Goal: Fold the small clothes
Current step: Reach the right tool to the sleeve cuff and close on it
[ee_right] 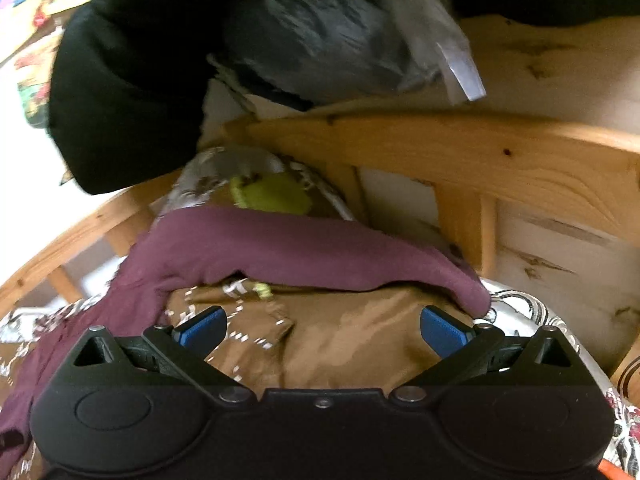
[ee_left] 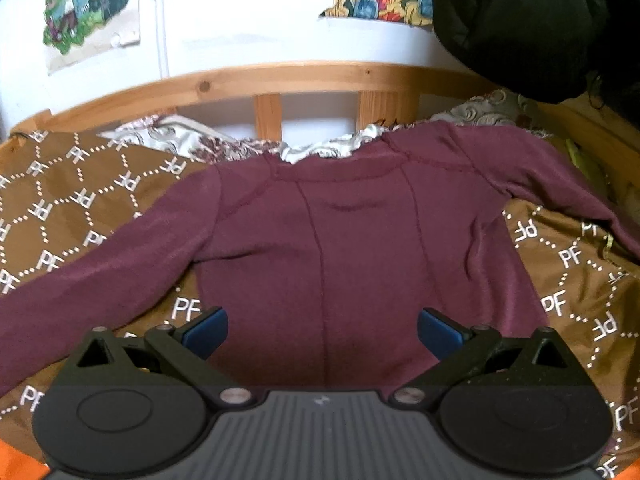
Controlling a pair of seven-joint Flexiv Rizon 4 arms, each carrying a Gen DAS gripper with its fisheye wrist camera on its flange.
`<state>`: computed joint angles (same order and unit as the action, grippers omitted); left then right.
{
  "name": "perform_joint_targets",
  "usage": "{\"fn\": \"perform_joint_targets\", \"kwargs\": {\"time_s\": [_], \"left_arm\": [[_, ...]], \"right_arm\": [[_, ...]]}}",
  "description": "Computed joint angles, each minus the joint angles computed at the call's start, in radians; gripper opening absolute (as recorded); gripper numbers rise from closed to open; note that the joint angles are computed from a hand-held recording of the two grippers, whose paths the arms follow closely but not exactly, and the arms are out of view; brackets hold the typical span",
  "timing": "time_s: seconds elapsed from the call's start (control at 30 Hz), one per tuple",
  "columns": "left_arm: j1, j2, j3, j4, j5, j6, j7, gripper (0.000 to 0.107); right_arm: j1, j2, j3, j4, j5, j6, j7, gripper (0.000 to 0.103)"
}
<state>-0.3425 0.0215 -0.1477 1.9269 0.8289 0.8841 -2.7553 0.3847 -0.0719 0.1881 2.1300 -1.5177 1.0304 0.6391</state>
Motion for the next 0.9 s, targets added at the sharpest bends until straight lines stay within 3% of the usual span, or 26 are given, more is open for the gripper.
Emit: {"fn": "perform_joint_targets", "kwargs": {"time_s": [0.1,0.17,0.3,0.47,0.63,0.73,0.83,0.9], "left_arm": [[0.008,-0.017,0.011,0.015,0.0,0.031,0.006,0.102],[0.011,-0.024,0.02,0.03,-0.006,0.05,0.015,0.102],[0.013,-0.026,0.033,0.065,-0.047,0.077,0.06,0.102],[0.008,-0.005,0.025,0.088,-0.032,0.066,0.087,0.102],[0.006,0.01,0.008,0.092,-0.027,0.044,0.109,0.102],[0.007,0.017,0.003,0.094,-0.026,0.039,0.116,0.102],[0.012,0.023,0.002,0.098,-0.026,0.049,0.113,0.102],[0.017,0.027,0.003,0.103,-0.031,0.061,0.109,0.102]], "right_arm": [[0.021,-0.012,0.012,-0.004,0.08,-0.091,-0.026,0.103],[0.03,-0.012,0.013,0.005,0.106,-0.13,0.021,0.103],[0.01,0.005,-0.005,0.047,-0.027,-0.13,0.28,0.102],[-0.028,-0.023,-0.026,0.032,-0.11,-0.079,0.485,0.102],[-0.004,-0.067,-0.019,-0.003,-0.072,-0.208,0.693,0.101],[0.027,-0.097,-0.018,-0.029,0.012,-0.292,0.738,0.091],[0.058,-0.117,-0.017,-0.051,0.109,-0.363,0.753,0.071],[0.079,-0.125,-0.016,-0.061,0.161,-0.409,0.744,0.05]]}}
